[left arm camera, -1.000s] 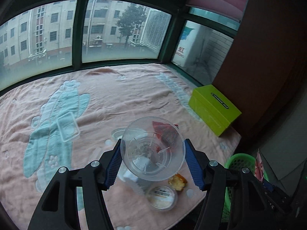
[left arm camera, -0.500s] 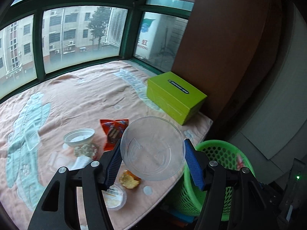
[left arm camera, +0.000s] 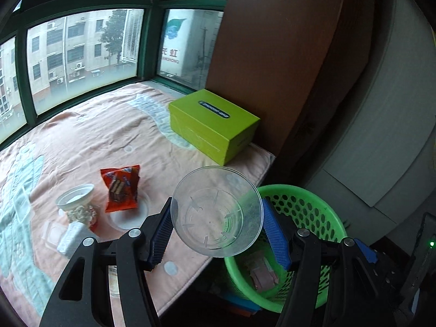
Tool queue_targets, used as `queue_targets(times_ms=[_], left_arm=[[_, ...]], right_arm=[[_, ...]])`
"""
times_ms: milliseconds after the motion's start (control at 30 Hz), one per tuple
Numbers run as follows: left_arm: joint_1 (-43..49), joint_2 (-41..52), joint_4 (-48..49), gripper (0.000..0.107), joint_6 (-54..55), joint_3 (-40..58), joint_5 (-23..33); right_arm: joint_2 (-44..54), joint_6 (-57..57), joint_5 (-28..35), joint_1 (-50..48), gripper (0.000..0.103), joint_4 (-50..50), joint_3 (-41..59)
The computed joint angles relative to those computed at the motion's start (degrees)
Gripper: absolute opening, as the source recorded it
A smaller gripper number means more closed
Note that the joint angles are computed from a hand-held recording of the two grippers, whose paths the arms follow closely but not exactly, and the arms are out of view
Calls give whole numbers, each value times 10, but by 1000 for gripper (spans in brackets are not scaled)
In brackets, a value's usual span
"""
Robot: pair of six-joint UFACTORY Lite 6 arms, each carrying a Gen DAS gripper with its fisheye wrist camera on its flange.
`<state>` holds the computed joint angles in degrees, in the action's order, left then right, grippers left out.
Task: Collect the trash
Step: 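Open the right tool over the basket while the left tool releases the clear cup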
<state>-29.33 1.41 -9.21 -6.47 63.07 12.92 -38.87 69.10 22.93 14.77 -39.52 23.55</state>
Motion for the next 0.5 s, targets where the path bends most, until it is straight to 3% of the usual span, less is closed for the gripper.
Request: queue_targets(times_ms=[500], left_arm=[[-95, 45, 57, 61, -69, 35, -5]], right_arm=[[-125, -80, 47, -65, 91, 45, -47]])
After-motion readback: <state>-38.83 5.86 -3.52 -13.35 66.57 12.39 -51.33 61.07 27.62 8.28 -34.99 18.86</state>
